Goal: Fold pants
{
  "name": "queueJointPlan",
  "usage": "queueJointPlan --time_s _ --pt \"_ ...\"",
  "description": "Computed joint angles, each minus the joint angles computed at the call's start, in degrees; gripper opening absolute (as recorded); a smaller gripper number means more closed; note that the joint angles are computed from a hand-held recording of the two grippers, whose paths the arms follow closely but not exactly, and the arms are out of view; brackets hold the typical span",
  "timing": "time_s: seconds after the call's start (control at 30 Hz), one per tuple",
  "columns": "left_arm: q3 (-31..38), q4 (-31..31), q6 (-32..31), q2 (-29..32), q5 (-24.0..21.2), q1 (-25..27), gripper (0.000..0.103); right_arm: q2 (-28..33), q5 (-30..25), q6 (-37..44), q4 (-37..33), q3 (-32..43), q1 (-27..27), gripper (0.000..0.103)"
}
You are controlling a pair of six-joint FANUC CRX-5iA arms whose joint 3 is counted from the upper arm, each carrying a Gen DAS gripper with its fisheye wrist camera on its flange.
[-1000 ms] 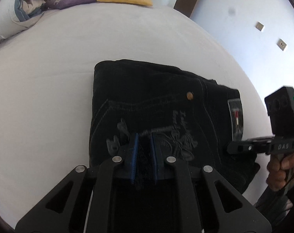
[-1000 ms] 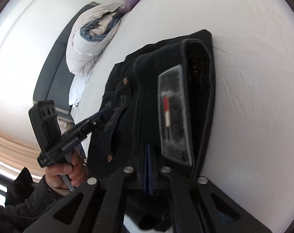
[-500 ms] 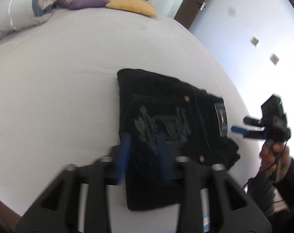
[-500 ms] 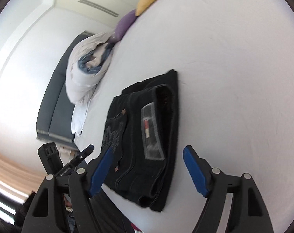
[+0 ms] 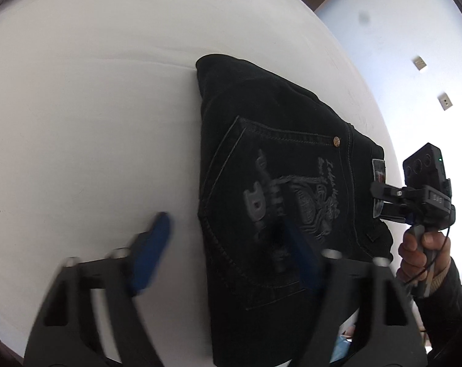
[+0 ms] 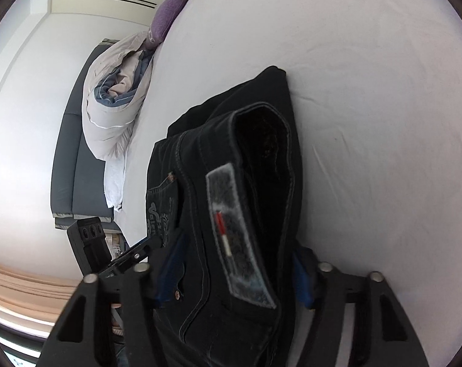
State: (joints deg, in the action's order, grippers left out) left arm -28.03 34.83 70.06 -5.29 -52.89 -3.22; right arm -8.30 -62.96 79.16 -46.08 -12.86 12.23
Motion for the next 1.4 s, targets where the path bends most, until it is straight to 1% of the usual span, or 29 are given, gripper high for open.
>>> queueJointPlan --time_s 0.03,0.07,0.1,0.17,0.2,0.23,0.3,0.33,0.4,0.53,0.6,0.7,0.8,0.87,0.9,0.93,1.0,1.03,1.07,1.1,1.13,1.17,1.2,1.23,1.27,1.3,1.33,1.37,1.4 --pt "0.76 -0.03 0.42 0.74 -0.6 -0.42 0.045 0.42 -0.16 -0.53 1.01 0.25 0.51 0.041" --pt "2.13 -2.41 2.35 1.11 -0.96 -1.11 0.045 0.56 -0.16 -1.1 1.87 0.45 1.08 0.036" --pt "4.03 -5.71 4.38 1.57 -1.4 -2.3 0.043 0.55 -0.05 -0.72 1.83 0.35 0.99 0.033" --pt "5.53 -8.21 6.49 1.99 -1.51 -3.32 0.039 -0.1 1.11 -0.61 3.06 -0.19 1.88 0.029" --pt "5.57 -8.46 7.15 1.69 -1.48 -3.45 0.035 -0.78 1.82 -0.67 4.21 -0.67 2.62 0.027" --pt "5.53 -8.41 7.42 1.41 -1.2 -3.61 0.03 -1.52 2.84 -1.24 5.99 -1.14 3.87 0.026" --pt "6.03 -9.51 9.15 1.0 -0.93 -4.32 0.024 -3.29 5.49 -3.17 11.79 -1.95 8.04 0.022" --pt "6.38 -10.01 9.99 0.78 -0.95 -4.61 0.021 -3.82 6.13 -3.47 13.6 -2.15 9.18 0.021" --pt "7.03 -10.52 11.51 0.34 -0.88 -4.98 0.019 -5.04 7.22 -3.77 16.61 -2.09 11.14 0.019" --pt "9.88 -10.45 12.77 -0.49 -0.04 -5.62 0.018 -6.55 8.41 -2.38 19.16 -0.52 12.48 0.018" --pt "12.39 -10.07 12.48 0.0 0.61 -6.18 0.018 -6.63 8.48 -1.02 18.92 1.3 11.32 0.018" --pt "17.6 -10.93 12.57 2.28 1.71 -7.52 0.018 -4.88 7.58 3.48 16.08 5.43 6.89 0.018" --pt "22.49 -12.29 13.56 6.04 3.19 -9.02 0.018 -0.45 5.24 8.3 13.29 10.9 1.77 0.018" --pt "24.58 -11.61 13.83 9.21 4.47 -9.83 0.019 2.09 4.55 9.99 12.14 13.18 -0.45 0.018" --pt "25.39 -11.8 14.32 10.56 4.74 -10.18 0.018 4.55 2.51 11.7 9.83 15.23 -2.55 0.018" --pt "26.29 -12.45 14.9 12.12 4.96 -10.53 0.019 6.32 1.73 11.78 9.33 16.27 -3.52 0.018" --pt "26.5 -11.0 14.67 15.19 5.29 -10.63 0.019 9.44 1.32 11.05 9.75 16.75 -4.77 0.019" --pt "27.16 -11.41 15.01 17.33 4.29 -10.9 0.019 11.53 -0.13 11.35 9.2 17.18 -5.65 0.02" --pt "27.76 -12.2 15.95 18.79 3.54 -11.12 0.02 12.99 -0.81 10.19 10.0 17.22 -5.8 0.03" --pt "27.75 -13.5 17.71 20.32 3.31 -11.22 0.027 14.2 -0.63 9.89 10.02 16.07 -6.7 0.037" --pt "27.11 -13.28 18.41 21.15 4.9 -11.44 0.04 14.17 0.07 11.89 7.03 14.83 -8.56 0.037" --pt "24.31 -10.83 17.41 20.32 7.74 -10.9 0.045 13.76 0.39 15.38 2.19 13.69 -11.15 0.036" --pt "21.36 -7.04 15.63 19.4 10.04 -10.2 0.055 13.13 0.38 18.3 -2.35 12.48 -13.91 0.036" --pt "18.99 -3.7 14.19 18.6 11.49 -9.47 0.063 12.58 0.11 19.54 -4.42 11.61 -15.44 0.039" --pt "18.39 -3.35 13.98 18.16 11.83 -9.23 0.065 11.83 -0.11 20.35 -5.72 10.87 -16.66 0.043" --pt "19.04 -6.01 15.47 17.71 11.41 -9.2 0.069 10.34 0.49 20.15 -5.64 9.72 -17.35 0.048" --pt "20.35 -10.02 18.13 17.32 10.9 -9.65 0.07 8.53 1.93 18.62 -3.99 8.53 -17.18 0.052" --pt "20.76 -12.88 19.92 16.35 11.66 -10.23 0.07 5.98 3.98 16.45 -1.46 6.77 -16.56 0.06" --pt "19.86 -16.11 21.92 13.67 14.41 -11.03 0.07 2.31 7.23 13.49 2.11 4.32 -15.36 0.065"
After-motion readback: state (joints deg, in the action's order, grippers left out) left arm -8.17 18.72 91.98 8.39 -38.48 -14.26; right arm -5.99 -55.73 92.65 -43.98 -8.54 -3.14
